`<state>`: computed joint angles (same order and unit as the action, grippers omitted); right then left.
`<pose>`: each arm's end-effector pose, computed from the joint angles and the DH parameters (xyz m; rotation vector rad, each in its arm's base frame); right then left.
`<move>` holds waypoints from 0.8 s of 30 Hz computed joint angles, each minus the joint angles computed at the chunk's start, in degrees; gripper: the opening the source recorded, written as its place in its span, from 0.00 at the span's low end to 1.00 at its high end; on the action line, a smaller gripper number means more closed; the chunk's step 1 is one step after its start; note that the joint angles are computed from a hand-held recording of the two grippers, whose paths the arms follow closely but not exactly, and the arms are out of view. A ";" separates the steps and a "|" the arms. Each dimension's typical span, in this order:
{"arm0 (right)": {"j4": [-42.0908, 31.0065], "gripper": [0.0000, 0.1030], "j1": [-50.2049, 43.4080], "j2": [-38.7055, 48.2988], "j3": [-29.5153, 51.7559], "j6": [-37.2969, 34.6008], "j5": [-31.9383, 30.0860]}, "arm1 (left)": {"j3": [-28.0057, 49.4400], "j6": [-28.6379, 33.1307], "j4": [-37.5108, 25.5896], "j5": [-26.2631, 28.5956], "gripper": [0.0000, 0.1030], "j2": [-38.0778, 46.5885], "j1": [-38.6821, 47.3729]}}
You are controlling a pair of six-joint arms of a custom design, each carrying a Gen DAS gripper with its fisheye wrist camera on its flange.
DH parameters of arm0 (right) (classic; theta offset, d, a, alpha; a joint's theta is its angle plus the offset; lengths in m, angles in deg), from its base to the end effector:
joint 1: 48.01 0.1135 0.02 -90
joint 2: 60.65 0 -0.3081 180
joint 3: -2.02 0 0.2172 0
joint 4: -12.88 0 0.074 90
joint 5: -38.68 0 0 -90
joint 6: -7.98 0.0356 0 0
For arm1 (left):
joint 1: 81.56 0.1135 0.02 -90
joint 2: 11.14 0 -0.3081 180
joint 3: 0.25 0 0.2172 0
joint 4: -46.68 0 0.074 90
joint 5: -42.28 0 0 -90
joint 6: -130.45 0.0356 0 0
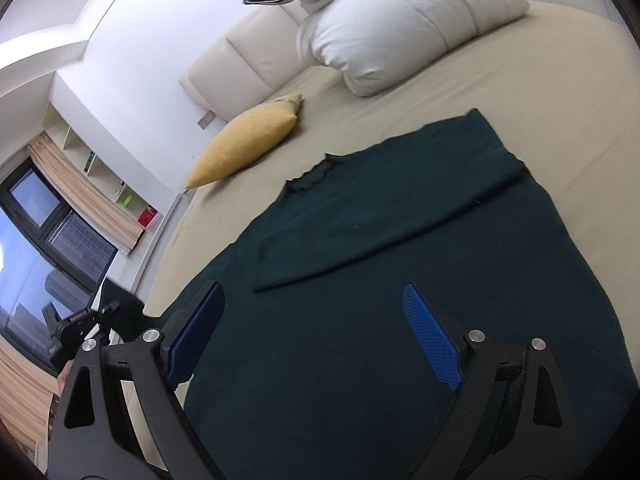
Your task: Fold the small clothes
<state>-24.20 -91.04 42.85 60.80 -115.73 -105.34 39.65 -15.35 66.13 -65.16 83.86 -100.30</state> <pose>0.2096 -0.1562 0.1663 0.1041 2.3222 0.8250 0.2486 -0.0731 0.1794 -0.8568 2.0153 -0.4122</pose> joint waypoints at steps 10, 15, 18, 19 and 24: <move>-3.69 0.88 -3.72 12.32 8.99 -3.16 4.44 | 29.47 -2.48 -11.51 1.90 0.52 29.49 -21.05; -2.51 0.88 1.30 14.02 9.47 -1.59 4.91 | 17.61 -3.47 -4.50 -3.59 0.82 21.32 -24.95; -0.07 0.88 7.62 12.37 7.39 -0.40 4.54 | 8.66 -5.29 -0.39 -7.32 0.82 15.50 -25.25; 1.40 0.87 10.42 11.72 6.42 0.72 5.19 | 5.67 -6.07 0.76 -7.64 0.81 13.75 -24.15; 12.82 0.70 27.98 13.89 4.00 12.52 15.04 | -7.62 -8.82 8.97 -5.49 0.79 9.22 -15.30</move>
<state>-11.38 -63.06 56.74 64.80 -103.21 -90.30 32.02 -24.17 75.10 -70.65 93.08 -115.60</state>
